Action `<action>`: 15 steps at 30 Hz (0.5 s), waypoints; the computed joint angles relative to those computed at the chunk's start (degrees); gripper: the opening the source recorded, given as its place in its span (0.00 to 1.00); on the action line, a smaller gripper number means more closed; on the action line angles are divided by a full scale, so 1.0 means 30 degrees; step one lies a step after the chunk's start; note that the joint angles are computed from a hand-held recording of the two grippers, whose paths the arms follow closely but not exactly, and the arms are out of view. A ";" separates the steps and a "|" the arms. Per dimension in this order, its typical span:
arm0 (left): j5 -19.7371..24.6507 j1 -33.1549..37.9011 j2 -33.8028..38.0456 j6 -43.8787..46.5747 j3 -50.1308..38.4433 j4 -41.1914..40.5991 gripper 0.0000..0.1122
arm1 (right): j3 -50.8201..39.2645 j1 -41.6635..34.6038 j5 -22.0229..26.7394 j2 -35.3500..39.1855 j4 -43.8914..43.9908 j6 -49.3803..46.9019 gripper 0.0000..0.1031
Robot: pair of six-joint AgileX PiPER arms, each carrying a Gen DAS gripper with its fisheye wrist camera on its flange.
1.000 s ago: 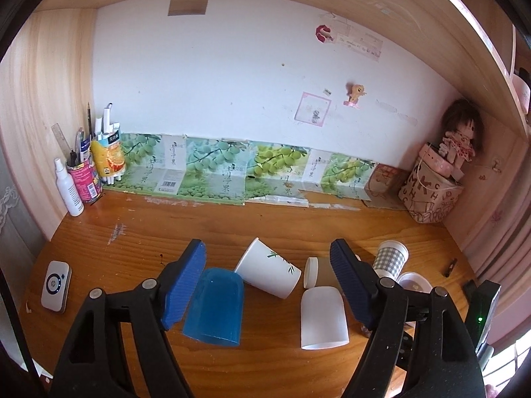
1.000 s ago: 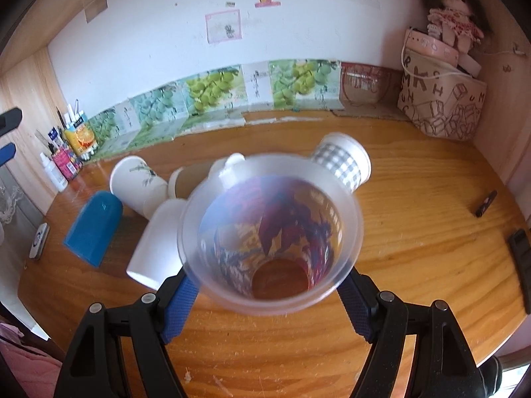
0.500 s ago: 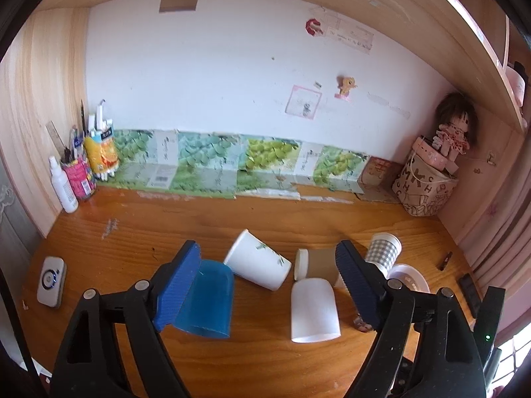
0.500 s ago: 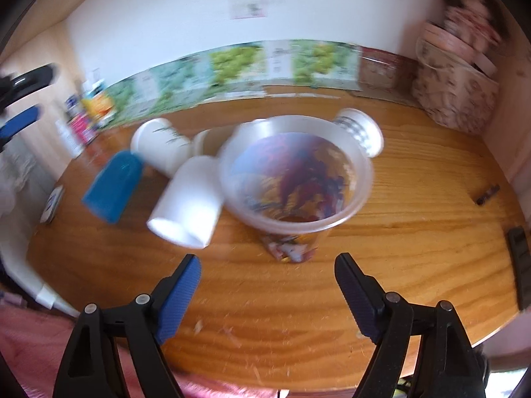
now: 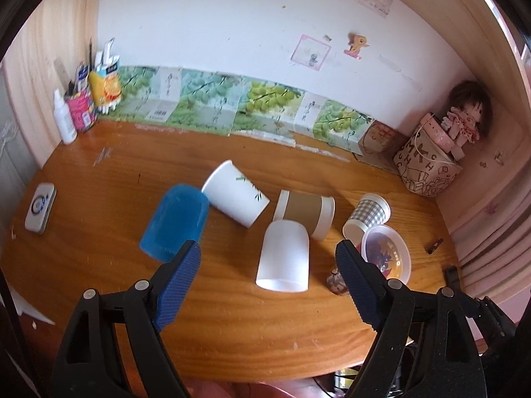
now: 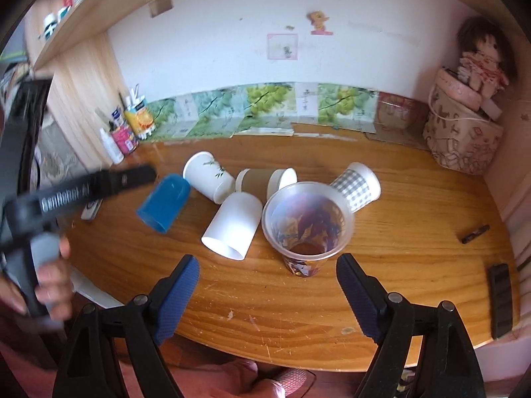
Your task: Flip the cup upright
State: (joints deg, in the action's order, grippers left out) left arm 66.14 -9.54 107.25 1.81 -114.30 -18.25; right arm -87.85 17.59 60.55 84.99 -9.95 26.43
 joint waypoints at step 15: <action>-0.1858 -0.2740 -0.5514 -0.3918 0.4434 0.6127 0.80 | 0.0236 0.1229 0.1165 -0.2862 -0.1061 0.1752 1.00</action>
State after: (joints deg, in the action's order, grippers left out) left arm 60.56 -17.75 90.71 -9.94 -100.99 0.13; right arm -87.14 21.28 64.04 76.41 -13.14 31.69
